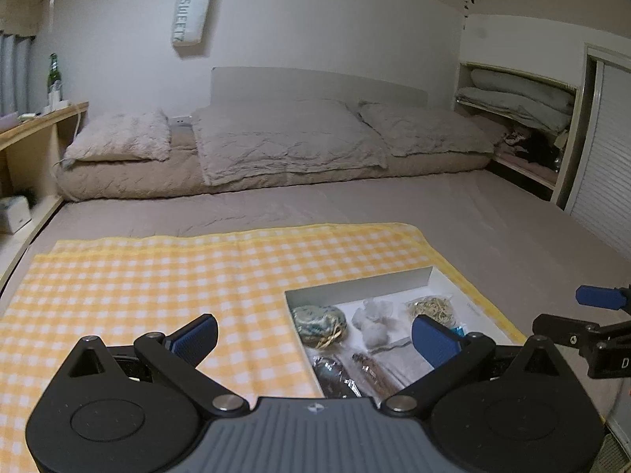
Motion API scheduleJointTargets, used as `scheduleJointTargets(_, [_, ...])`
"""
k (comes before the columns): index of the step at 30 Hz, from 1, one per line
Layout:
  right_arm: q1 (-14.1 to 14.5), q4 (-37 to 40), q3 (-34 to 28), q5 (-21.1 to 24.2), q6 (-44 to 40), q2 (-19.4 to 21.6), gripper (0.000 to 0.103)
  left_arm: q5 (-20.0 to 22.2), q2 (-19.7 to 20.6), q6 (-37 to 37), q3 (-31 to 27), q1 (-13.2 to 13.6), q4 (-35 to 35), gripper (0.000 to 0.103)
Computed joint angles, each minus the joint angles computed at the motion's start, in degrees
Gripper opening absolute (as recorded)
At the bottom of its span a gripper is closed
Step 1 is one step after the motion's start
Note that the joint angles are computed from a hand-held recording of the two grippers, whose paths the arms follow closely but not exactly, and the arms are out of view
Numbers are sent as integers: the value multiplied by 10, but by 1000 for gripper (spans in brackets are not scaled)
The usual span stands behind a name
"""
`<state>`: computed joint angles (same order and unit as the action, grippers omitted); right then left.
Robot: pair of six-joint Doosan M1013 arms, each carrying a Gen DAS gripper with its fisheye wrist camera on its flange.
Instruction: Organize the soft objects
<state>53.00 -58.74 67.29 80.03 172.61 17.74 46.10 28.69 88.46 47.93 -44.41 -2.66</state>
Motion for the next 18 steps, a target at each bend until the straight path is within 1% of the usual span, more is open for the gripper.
scheduleJointTargets(5, [14, -11, -4, 4, 2, 7, 103, -34, -32, -2, 59, 1, 10, 103])
scheduleJointTargets(10, [27, -25, -9, 7, 6, 15, 103, -75, -59, -11, 109, -4, 44, 103])
scheduleJointTargets(18, [39, -42, -12, 17, 10, 24, 103, -105, -82, -34, 152, -6, 65, 103])
